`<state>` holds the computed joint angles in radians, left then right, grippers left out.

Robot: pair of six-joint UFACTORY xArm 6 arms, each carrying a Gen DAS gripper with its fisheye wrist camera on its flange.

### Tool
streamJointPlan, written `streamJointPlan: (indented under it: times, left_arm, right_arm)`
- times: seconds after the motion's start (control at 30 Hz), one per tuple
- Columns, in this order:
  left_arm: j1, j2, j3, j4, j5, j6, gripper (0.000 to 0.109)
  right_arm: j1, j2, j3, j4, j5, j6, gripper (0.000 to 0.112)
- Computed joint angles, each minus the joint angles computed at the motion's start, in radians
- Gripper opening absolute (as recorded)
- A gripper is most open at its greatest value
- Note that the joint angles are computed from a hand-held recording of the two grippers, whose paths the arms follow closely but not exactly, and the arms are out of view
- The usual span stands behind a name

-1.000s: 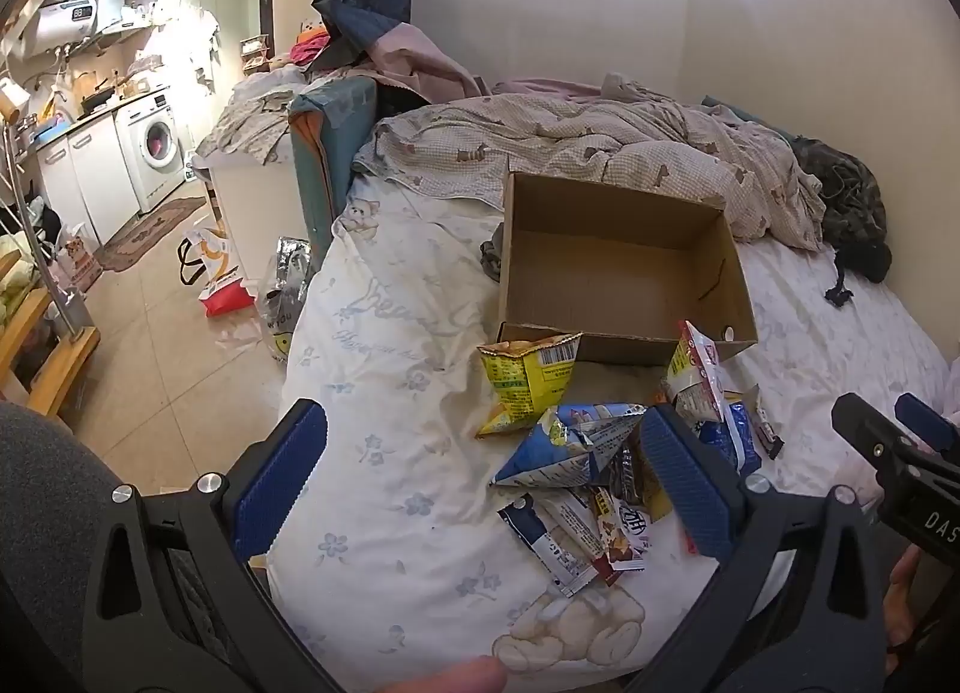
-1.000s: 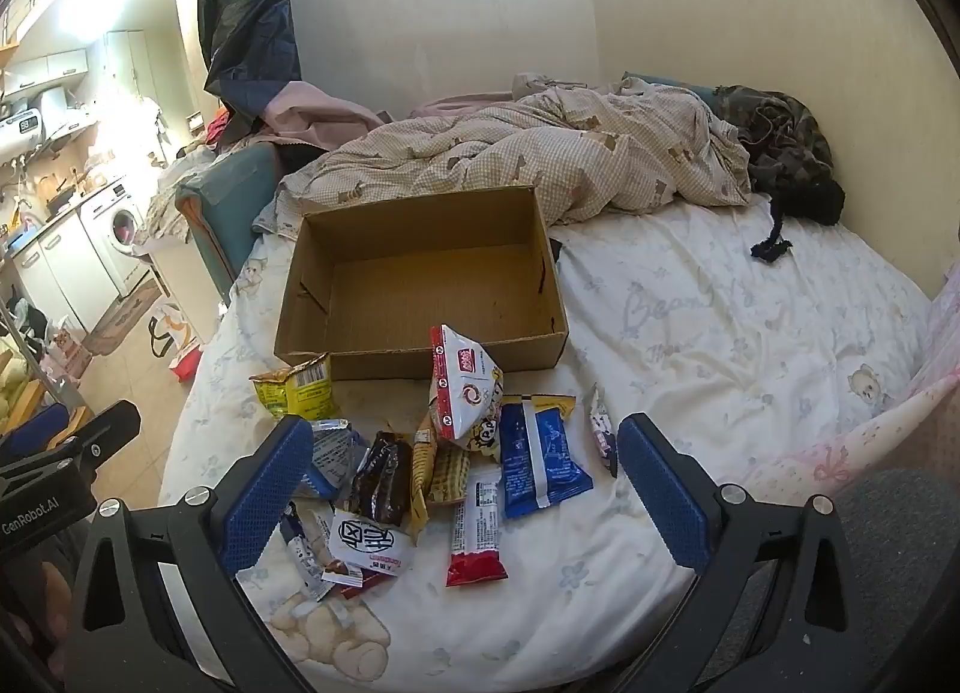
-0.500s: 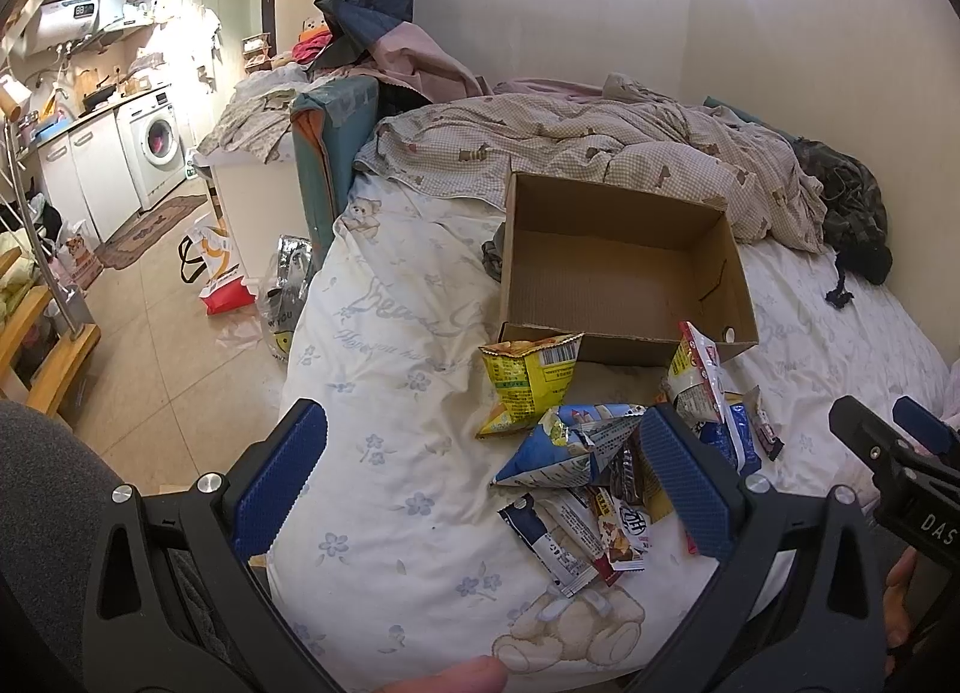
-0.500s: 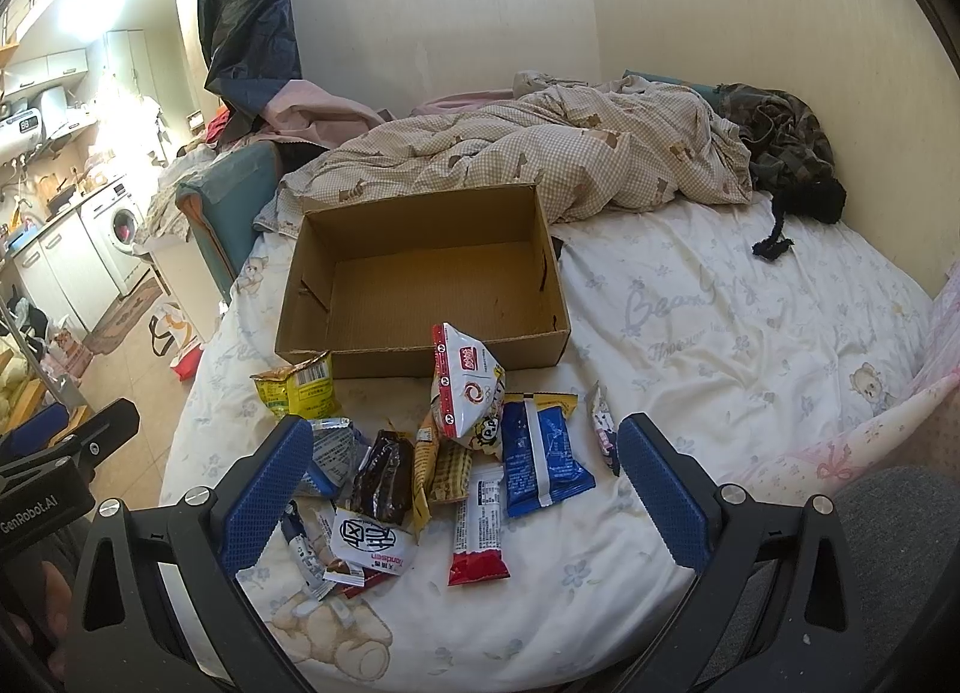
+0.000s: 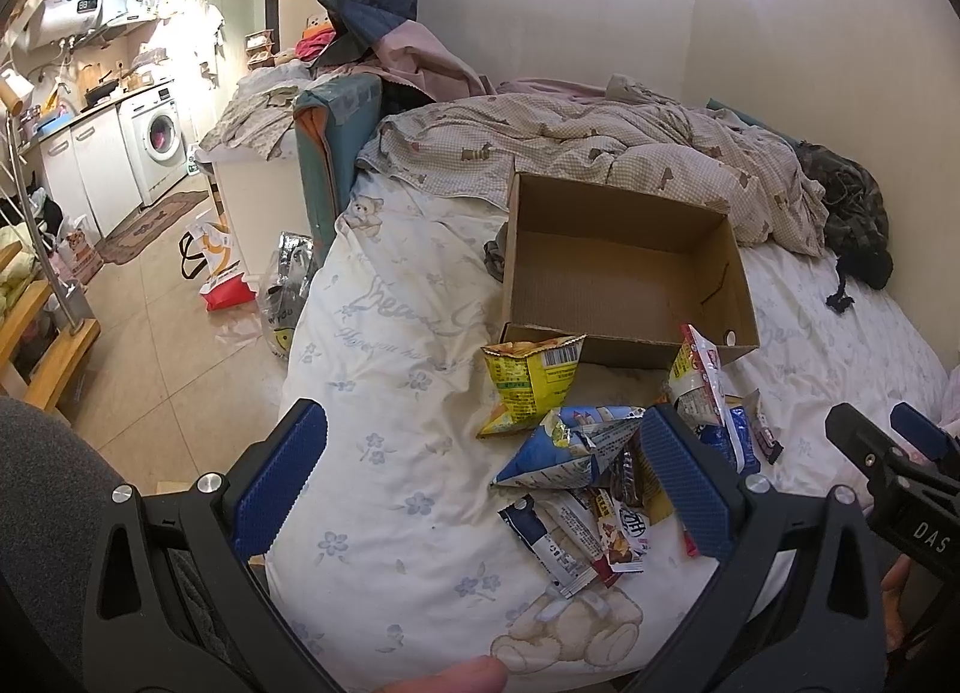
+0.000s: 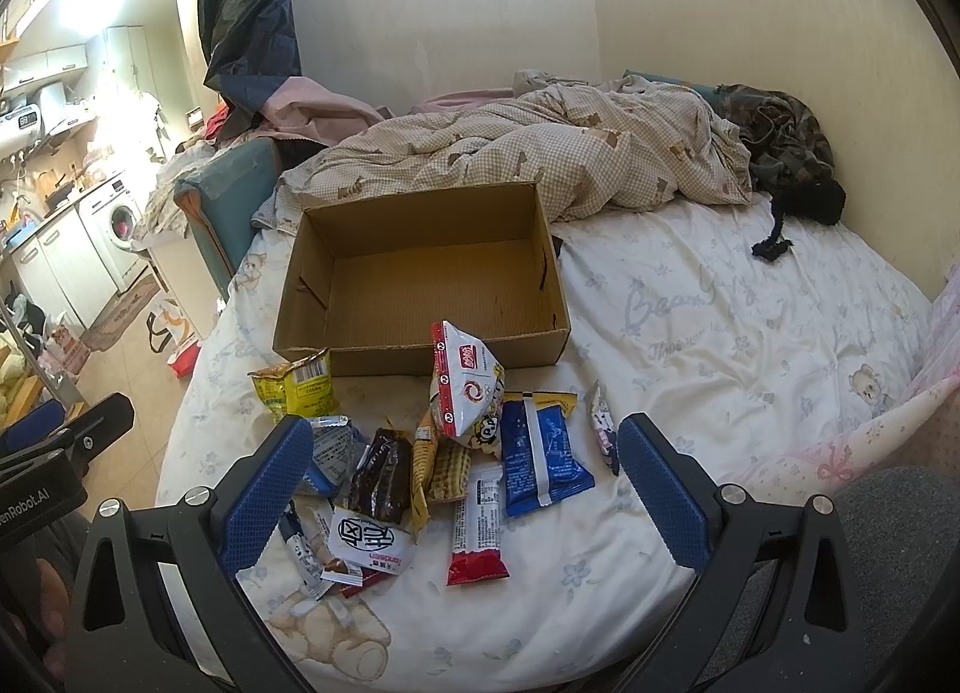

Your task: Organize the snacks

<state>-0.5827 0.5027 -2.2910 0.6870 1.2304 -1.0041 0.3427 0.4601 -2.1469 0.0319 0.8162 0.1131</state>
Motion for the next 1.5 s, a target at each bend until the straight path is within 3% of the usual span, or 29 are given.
streamJointPlan:
  times: [1.27,1.37,1.5]
  left_arm:
    - [-0.002,-0.009,0.015,0.012,0.008,-0.020,0.103]
    - [-0.003,-0.004,0.001,0.004,0.021,-0.012,0.103]
    - [-0.005,0.054,-0.114,-0.006,0.080,0.041,0.103]
  right_arm:
    - [-0.001,0.002,0.001,0.000,0.008,0.009,0.103]
    - [-0.002,0.005,-0.007,0.008,0.020,0.009,0.103]
    - [-0.016,0.067,-0.131,0.067,0.114,-0.021,0.103]
